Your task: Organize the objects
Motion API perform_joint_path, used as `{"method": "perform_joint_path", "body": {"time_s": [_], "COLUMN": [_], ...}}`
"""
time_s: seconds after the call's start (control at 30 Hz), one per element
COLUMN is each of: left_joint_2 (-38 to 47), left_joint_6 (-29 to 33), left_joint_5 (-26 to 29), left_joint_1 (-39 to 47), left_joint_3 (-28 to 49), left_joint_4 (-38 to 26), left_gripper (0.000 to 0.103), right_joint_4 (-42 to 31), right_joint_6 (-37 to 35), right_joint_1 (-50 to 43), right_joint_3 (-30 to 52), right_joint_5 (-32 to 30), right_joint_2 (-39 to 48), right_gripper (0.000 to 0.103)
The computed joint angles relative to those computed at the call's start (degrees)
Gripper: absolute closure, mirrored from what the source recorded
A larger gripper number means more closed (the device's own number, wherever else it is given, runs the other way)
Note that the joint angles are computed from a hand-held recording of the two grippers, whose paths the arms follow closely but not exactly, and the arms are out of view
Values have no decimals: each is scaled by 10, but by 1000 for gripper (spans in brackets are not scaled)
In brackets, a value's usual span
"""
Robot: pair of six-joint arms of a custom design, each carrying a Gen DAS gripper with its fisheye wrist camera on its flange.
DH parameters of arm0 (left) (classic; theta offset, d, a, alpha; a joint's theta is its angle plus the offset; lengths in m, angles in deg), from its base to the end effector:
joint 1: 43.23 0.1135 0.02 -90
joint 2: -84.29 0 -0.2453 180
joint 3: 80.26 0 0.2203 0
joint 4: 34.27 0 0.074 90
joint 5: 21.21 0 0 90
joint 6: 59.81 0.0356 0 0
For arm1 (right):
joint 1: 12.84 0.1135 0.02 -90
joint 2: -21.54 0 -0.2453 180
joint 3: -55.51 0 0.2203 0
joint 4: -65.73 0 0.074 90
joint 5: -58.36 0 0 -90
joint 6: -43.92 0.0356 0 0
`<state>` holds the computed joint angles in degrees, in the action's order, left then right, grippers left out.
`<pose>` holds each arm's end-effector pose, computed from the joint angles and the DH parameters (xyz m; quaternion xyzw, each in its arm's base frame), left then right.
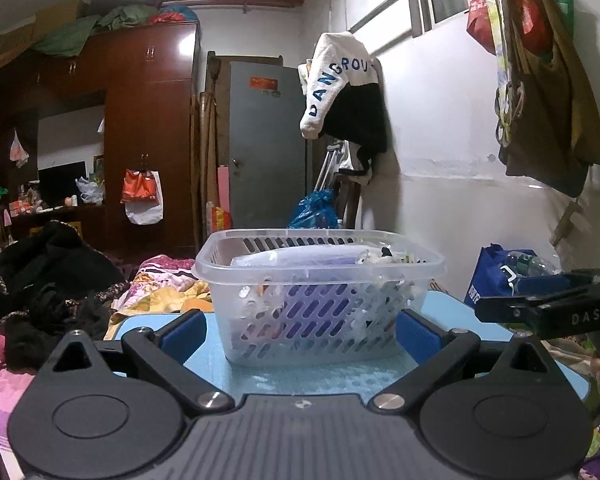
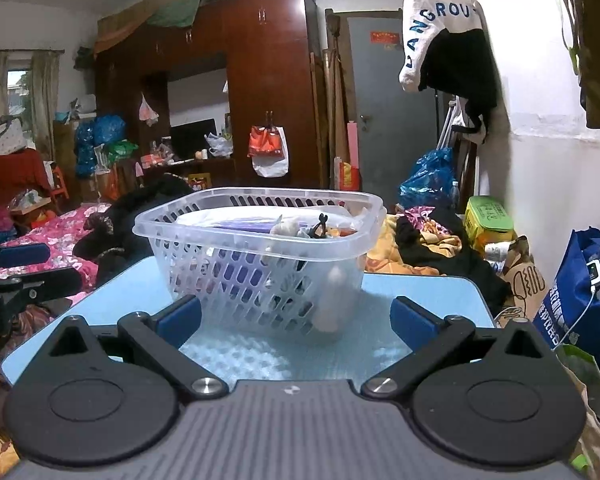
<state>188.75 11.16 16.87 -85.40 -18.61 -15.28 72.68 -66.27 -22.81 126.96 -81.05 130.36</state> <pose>0.2639 -0.2012 0.1626 -0.0831 0.7859 0.0658 0.6092 0.3573 -0.0354 0.1628 -0.2770 0.7668 0.2328 0.5302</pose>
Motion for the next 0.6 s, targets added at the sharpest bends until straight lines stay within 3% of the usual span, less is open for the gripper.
{"method": "perform_joint_path", "body": {"time_s": [0.27, 0.43, 0.6], "left_joint_2": [4, 13, 22], "left_joint_6": [-4, -6, -8], "left_joint_5": [-17, -41, -50], "left_joint_1": [-10, -29, -44], "left_joint_3": [4, 8, 6], "left_joint_4": [-1, -4, 1], "left_gripper": [2, 2, 2], "right_joint_4": [23, 13, 60], "right_joint_6": [14, 19, 28], "right_joint_1": [-15, -48, -50], "right_joint_3": [-30, -47, -85], "right_joint_5": [-6, -73, -65], "right_joint_2": [-17, -20, -39], "right_gripper": [0, 0, 0]}}
